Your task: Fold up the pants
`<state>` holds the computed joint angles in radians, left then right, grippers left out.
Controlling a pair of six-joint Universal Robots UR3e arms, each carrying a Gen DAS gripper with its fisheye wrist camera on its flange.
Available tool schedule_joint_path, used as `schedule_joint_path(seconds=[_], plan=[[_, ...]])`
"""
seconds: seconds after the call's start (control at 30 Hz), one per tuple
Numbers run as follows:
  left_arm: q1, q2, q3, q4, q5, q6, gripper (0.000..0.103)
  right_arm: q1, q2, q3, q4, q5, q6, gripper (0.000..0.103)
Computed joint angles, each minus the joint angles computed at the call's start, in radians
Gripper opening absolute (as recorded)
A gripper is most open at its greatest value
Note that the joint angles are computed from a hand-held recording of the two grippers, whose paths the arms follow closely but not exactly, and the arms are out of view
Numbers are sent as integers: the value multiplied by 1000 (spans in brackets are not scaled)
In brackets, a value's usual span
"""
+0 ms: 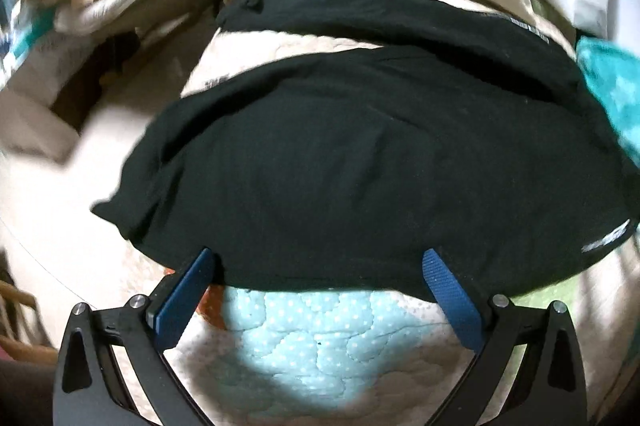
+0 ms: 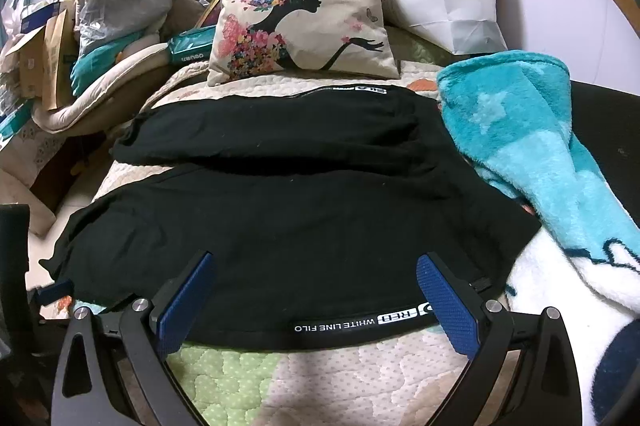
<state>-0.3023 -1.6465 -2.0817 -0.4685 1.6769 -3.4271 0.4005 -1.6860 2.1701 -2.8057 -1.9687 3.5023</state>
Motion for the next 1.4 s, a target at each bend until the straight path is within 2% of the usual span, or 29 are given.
schedule_joint_path(seconds=[0.33, 0.47, 0.6, 0.7, 0.73, 0.8, 1.0, 1.13, 1.23, 1.3, 1.4], plan=[[9, 52, 8, -63, -32, 31, 103, 14, 2, -9, 9, -28, -5, 102], [69, 173, -15, -120, -98, 60, 103, -3, -34, -19, 46, -24, -4, 102], [178, 300, 48, -263, -196, 131, 103, -65, -124, -80, 117, 19, -56, 102], [221, 287, 153, -305, -206, 205, 103, -161, -156, -193, 240, 135, -136, 102], [237, 265, 198, -319, -213, 234, 103, -215, -162, -250, 300, 207, -180, 102], [280, 202, 285, -327, -241, 281, 103, -273, -148, -333, 361, 266, -236, 102], [382, -54, 568, -380, -324, 314, 103, -467, -15, -555, 491, 437, -382, 102], [359, -289, 832, -424, -276, 380, 103, -569, 153, -688, 537, 524, -422, 102], [345, -507, 1104, -495, -243, 412, 103, -602, 308, -818, 582, 567, -439, 102], [349, -648, 1313, -589, -253, 407, 103, -608, 437, -936, 607, 574, -444, 102], [367, -874, 1627, -672, -317, 386, 103, -610, 590, -1084, 629, 586, -451, 102]])
